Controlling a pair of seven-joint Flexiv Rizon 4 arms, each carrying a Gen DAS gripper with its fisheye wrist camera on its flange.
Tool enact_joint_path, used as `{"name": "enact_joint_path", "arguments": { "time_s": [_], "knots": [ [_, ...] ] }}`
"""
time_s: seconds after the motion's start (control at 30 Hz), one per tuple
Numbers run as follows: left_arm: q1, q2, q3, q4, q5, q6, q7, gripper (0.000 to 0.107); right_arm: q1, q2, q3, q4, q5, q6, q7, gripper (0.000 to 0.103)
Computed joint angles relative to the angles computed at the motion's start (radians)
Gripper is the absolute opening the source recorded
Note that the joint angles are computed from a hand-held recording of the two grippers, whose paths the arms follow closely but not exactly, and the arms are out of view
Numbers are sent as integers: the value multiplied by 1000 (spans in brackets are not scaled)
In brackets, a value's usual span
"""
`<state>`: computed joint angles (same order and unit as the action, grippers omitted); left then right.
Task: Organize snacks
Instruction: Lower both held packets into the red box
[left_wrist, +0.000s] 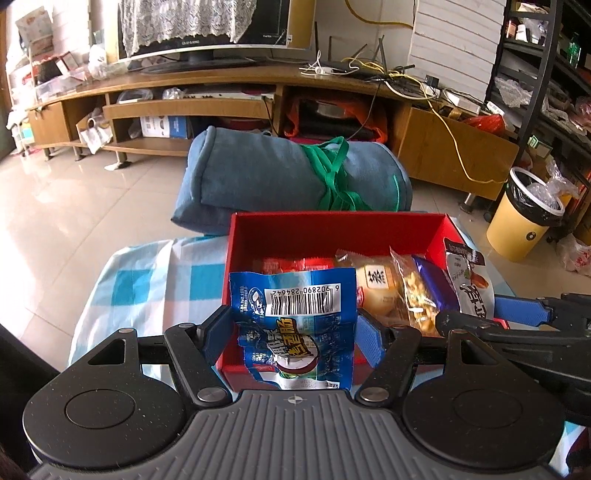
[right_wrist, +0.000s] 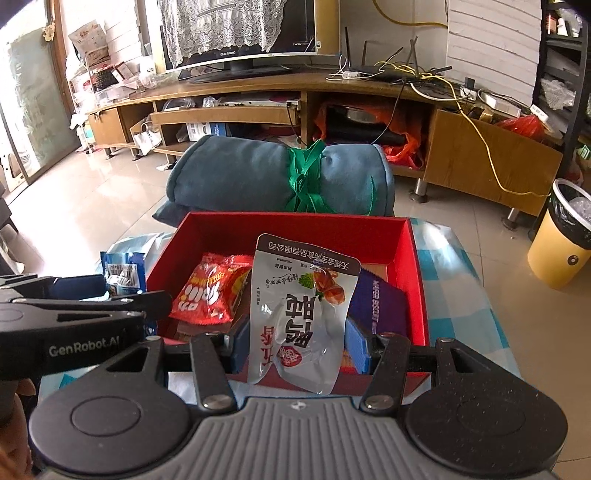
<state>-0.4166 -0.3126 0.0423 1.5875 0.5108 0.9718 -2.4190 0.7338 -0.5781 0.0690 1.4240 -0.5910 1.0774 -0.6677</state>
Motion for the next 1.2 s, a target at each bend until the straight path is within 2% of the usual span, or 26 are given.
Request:
{"name": "enact_joint_path", "arguments": {
  "time_s": [0.6, 1.2],
  "knots": [
    [-7, -104, 25, -124, -27, -60, 33, 76, -14, -134, 7, -199, 99, -105, -114, 48],
    [-10, -161, 43, -176, -57, -111, 65, 76, -8, -207, 3, -300, 164, -166, -175, 48]
  ]
}}
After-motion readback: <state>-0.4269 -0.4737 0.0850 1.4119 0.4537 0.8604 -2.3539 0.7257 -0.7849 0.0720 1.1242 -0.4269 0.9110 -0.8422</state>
